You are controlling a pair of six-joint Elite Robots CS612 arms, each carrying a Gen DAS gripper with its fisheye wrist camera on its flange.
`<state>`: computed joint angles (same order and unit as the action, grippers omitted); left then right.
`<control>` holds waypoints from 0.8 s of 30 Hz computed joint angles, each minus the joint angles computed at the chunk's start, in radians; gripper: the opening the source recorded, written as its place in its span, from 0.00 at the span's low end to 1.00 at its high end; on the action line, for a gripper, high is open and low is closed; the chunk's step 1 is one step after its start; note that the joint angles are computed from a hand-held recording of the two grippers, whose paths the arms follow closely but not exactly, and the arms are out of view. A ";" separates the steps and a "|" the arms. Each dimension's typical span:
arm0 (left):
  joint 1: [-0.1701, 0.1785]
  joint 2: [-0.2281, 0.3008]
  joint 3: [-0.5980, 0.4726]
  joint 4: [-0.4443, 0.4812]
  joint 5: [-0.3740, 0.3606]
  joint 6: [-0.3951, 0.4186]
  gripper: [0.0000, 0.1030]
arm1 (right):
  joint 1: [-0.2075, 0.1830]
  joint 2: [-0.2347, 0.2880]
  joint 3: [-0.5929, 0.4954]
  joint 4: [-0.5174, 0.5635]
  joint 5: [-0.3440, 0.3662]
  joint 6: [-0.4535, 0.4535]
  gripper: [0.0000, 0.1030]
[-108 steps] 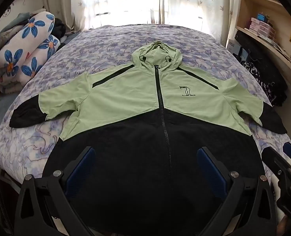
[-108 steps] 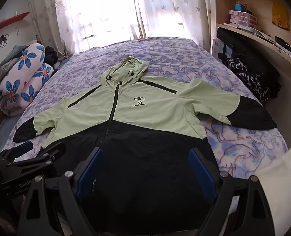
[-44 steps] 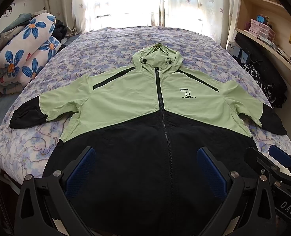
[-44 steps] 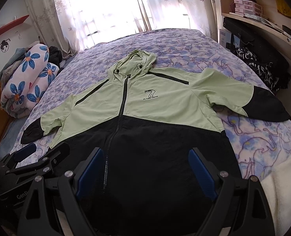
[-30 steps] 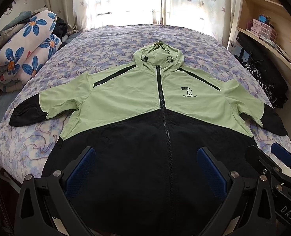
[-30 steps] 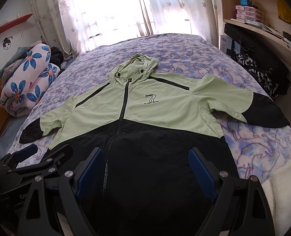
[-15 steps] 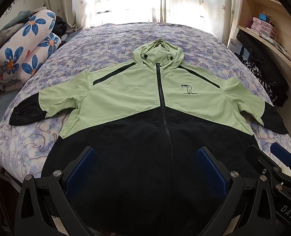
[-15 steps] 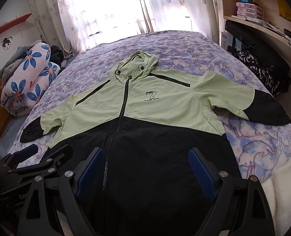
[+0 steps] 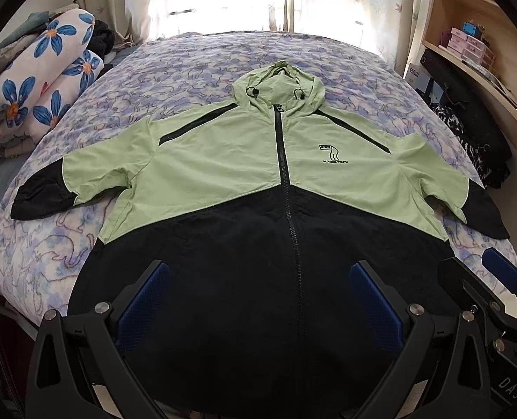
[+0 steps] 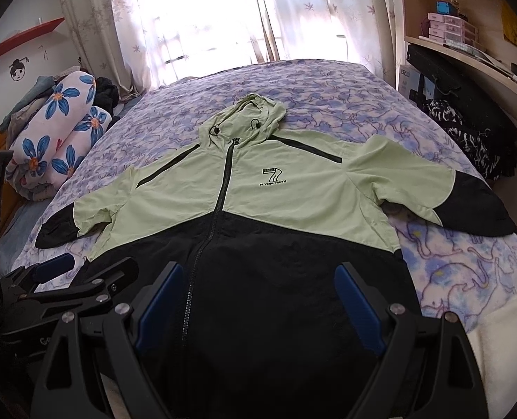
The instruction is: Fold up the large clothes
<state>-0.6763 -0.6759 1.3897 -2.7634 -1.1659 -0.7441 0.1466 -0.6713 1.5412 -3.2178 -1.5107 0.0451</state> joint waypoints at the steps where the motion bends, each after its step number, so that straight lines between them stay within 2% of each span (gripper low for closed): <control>1: 0.002 0.001 -0.004 0.002 -0.004 -0.001 0.99 | -0.001 0.001 -0.003 0.001 0.002 -0.003 0.86; 6: 0.008 0.007 -0.031 -0.003 -0.006 0.016 0.99 | -0.006 0.002 -0.028 0.015 0.008 -0.018 0.86; 12: -0.010 0.021 -0.069 -0.042 0.095 0.103 0.99 | -0.019 -0.006 -0.057 0.052 0.004 -0.046 0.86; 17: 0.000 0.044 -0.144 -0.035 0.042 0.158 0.99 | -0.045 -0.020 -0.080 0.083 0.037 -0.036 0.86; 20: 0.003 0.063 -0.189 -0.074 0.015 0.211 0.99 | -0.057 -0.025 -0.089 0.058 0.024 -0.039 0.86; 24: -0.003 0.094 -0.265 -0.072 0.041 0.252 0.99 | -0.069 -0.030 -0.096 0.009 0.003 -0.049 0.86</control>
